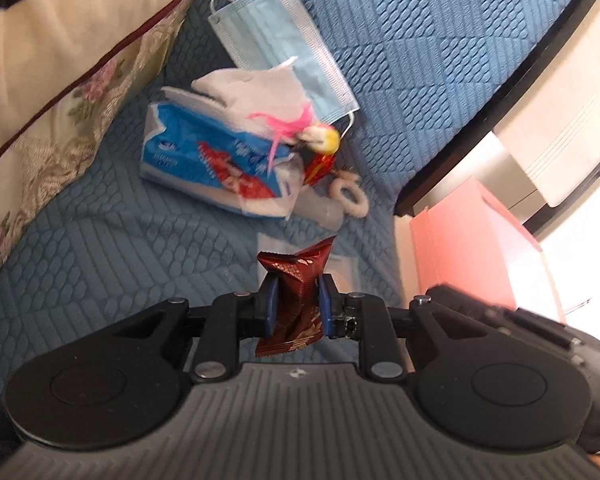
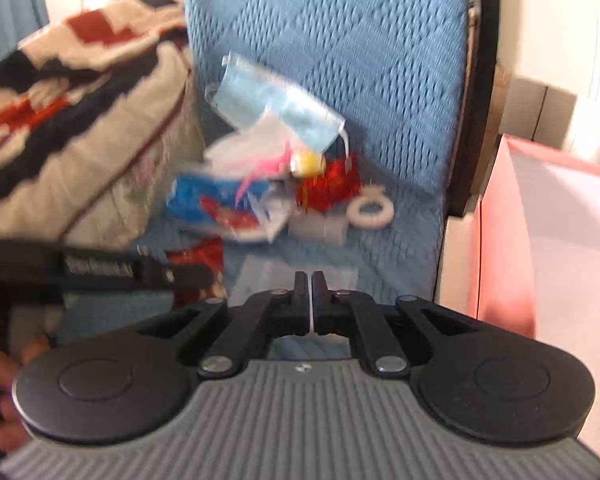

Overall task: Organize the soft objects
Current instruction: 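Close the right tool on the sealed sponge pouch and lift it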

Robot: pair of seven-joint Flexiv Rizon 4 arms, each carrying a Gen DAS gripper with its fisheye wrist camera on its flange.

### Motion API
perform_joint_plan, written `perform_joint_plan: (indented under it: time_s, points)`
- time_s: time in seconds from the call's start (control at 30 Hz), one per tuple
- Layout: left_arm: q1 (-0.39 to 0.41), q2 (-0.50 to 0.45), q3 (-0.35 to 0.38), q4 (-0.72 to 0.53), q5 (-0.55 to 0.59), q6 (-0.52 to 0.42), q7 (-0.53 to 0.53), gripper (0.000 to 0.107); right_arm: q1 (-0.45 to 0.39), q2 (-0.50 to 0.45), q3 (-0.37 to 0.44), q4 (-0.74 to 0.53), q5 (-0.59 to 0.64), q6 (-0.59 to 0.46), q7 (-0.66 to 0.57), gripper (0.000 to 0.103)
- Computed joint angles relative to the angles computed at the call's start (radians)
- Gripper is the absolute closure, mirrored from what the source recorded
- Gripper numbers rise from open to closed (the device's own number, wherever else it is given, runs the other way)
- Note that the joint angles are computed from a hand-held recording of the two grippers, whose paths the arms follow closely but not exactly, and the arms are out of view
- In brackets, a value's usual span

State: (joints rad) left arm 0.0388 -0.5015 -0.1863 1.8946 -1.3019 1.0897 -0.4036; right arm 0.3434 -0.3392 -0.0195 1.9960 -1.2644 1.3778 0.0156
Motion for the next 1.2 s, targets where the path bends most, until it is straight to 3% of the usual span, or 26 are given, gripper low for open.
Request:
perform_joint_plan:
  time_s: [0.17,0.2,0.23,0.3,0.47,0.63,0.7,0.77,0.87,1.03,1.2]
  points:
    - [0.008,-0.019,0.003,-0.007,0.0,0.013,-0.024,0.082,0.007,-0.04,0.021,-0.001,0.09,0.027,-0.143,0.095]
    - [0.01,-0.023,0.002,-0.011,-0.003,0.019,-0.027,0.082,0.019,-0.05,0.017,-0.008,0.111,0.011,-0.164,0.077]
    - [0.011,-0.026,0.001,-0.014,-0.004,0.025,-0.032,0.082,0.034,-0.061,0.006,-0.016,0.121,-0.005,-0.167,0.051]
    - [0.016,-0.034,0.001,-0.022,-0.001,0.03,-0.048,0.082,0.063,-0.082,-0.02,-0.033,0.125,-0.04,-0.141,0.026]
    - [0.027,-0.042,-0.002,-0.031,0.014,0.04,-0.073,0.082,0.094,-0.141,-0.075,-0.082,0.091,-0.033,-0.045,0.027]
    - [0.035,-0.05,-0.008,-0.037,0.039,0.041,-0.095,0.082,0.096,-0.2,-0.044,-0.125,0.216,-0.073,-0.152,0.025]
    - [0.039,-0.051,-0.011,-0.037,0.047,0.04,-0.098,0.082,0.123,-0.201,-0.09,-0.116,0.175,-0.04,-0.102,0.025]
    - [0.04,-0.053,-0.015,-0.038,0.051,0.043,-0.097,0.082,0.132,-0.2,-0.1,-0.115,0.176,-0.037,-0.097,0.029]
    - [0.041,-0.054,-0.019,-0.039,0.059,0.046,-0.095,0.082,0.146,-0.192,-0.121,-0.109,0.151,-0.047,-0.068,0.05]
    - [0.042,-0.049,-0.026,-0.032,0.056,0.058,-0.075,0.082,0.134,-0.177,-0.09,-0.104,0.181,-0.076,-0.095,0.061]
    - [0.045,-0.032,-0.026,-0.018,0.039,0.053,-0.055,0.082,0.137,-0.13,-0.105,-0.072,0.126,-0.054,-0.02,0.065]
